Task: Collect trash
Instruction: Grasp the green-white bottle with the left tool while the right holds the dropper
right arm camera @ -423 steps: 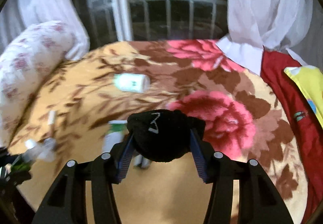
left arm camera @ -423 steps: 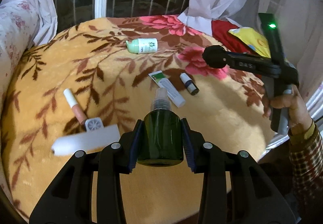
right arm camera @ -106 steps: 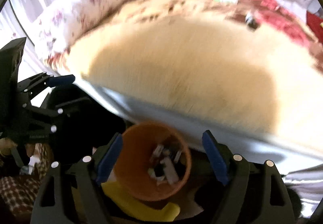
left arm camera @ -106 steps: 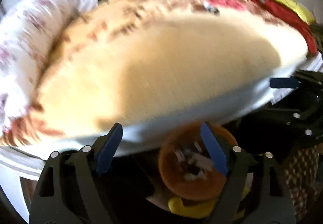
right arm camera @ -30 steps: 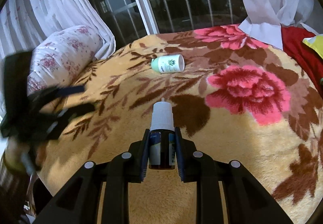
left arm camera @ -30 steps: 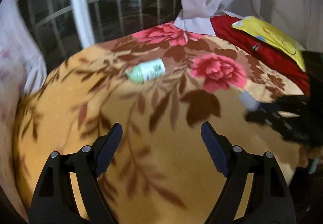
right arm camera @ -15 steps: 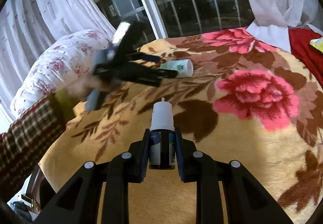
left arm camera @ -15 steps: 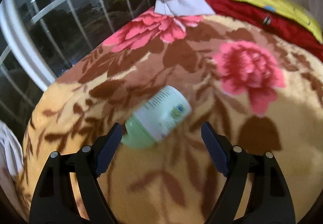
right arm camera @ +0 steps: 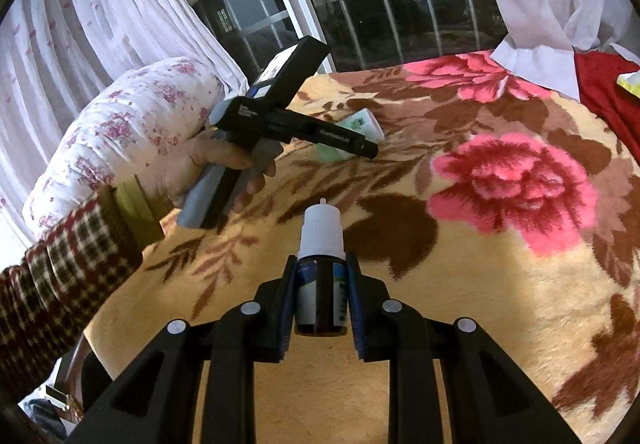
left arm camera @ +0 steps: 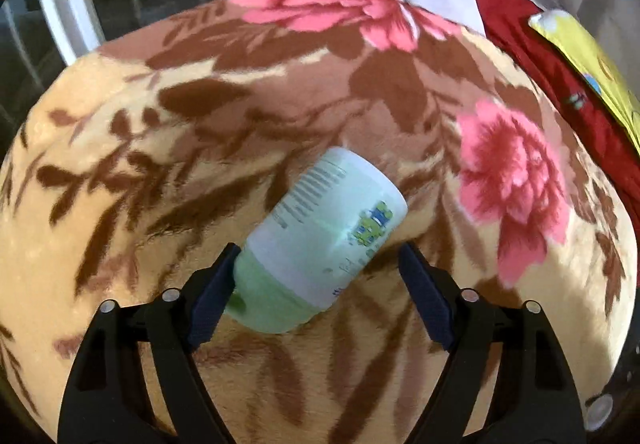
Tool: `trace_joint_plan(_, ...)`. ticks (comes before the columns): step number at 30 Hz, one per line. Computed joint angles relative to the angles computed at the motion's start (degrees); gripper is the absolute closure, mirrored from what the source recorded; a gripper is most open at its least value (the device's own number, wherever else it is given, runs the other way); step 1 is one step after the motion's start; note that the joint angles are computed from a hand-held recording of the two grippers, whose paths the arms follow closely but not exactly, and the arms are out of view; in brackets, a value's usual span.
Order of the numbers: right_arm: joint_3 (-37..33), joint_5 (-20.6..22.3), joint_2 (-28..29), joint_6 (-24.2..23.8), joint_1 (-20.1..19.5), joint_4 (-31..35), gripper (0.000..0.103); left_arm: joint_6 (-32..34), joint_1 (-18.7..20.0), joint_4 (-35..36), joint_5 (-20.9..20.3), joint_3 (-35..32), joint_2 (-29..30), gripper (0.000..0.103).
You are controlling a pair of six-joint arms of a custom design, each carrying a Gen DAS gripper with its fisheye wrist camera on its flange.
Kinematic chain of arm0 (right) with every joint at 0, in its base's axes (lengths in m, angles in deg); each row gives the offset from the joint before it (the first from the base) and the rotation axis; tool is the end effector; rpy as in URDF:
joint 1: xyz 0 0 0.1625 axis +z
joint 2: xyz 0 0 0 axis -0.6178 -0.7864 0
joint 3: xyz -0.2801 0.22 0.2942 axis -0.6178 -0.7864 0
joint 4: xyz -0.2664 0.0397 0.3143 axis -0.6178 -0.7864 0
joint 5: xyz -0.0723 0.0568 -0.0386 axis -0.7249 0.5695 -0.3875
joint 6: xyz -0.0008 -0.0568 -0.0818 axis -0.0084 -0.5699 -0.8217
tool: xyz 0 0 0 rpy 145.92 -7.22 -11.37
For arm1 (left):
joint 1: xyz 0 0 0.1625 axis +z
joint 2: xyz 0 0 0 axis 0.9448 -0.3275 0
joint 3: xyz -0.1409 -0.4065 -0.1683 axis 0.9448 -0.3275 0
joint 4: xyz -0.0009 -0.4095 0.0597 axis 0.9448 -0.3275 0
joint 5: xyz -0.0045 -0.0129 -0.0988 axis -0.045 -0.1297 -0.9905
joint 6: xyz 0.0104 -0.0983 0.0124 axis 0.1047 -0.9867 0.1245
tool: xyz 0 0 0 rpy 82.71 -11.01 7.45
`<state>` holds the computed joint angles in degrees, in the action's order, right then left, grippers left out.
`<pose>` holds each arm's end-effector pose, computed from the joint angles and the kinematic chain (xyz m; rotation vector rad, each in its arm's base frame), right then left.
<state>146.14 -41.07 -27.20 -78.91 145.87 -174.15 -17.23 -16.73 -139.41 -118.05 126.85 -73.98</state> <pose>0.2500 -0.4240 0.2020 0.7818 -2.6729 0.8048 -0.2343 -0.6541 0.1853 0.6890 2.4365 -0.3724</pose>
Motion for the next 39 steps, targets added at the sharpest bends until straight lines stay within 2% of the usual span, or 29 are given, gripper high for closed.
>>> trace_joint_plan(1,0.1,0.0,-0.1,0.1,0.1,0.0,0.08,-0.1,-0.5,-0.2,2.4,0.3,0.3,0.037)
trace_joint_plan(2,0.1,0.0,0.0,0.0,0.2,0.0,0.08,-0.5,-0.8,-0.4,3.9,0.7,0.5,0.038)
trace_joint_plan(6,0.1,-0.1,0.1,-0.2,0.2,0.2,0.08,-3.3,-1.3,-3.3,5.8,2.8,0.0,0.045)
trace_joint_plan(9,0.0,-0.2,0.1,-0.2,0.0,0.3,0.08,-5.2,-1.3,-4.9,5.7,4.6,-1.3,0.049)
trace_joint_plan(14,0.3,-0.9,0.2,-0.1,0.1,-0.4,0.08,-7.0,-2.2,-5.6,7.3,7.6,-3.3,0.05)
trace_joint_plan(17,0.5,-1.0,0.3,-0.1,0.2,-0.5,0.08,-9.9,-2.6,-4.6,6.9,9.5,-5.4,0.05)
trace_joint_plan(23,0.8,-1.4,0.6,-0.5,1.3,-0.4,0.08,-16.0,-4.6,-2.8,7.8,16.0,-11.8,0.05)
trace_joint_plan(28,1.6,-1.4,0.8,-0.1,2.9,-0.5,0.08,-20.6,-8.6,-1.3,11.0,24.0,-18.7,0.05)
trace_joint_plan(39,4.4,-3.7,0.2,3.5,9.0,0.1,0.08,-35.7,-19.8,9.2,10.1,36.2,-33.8,0.05)
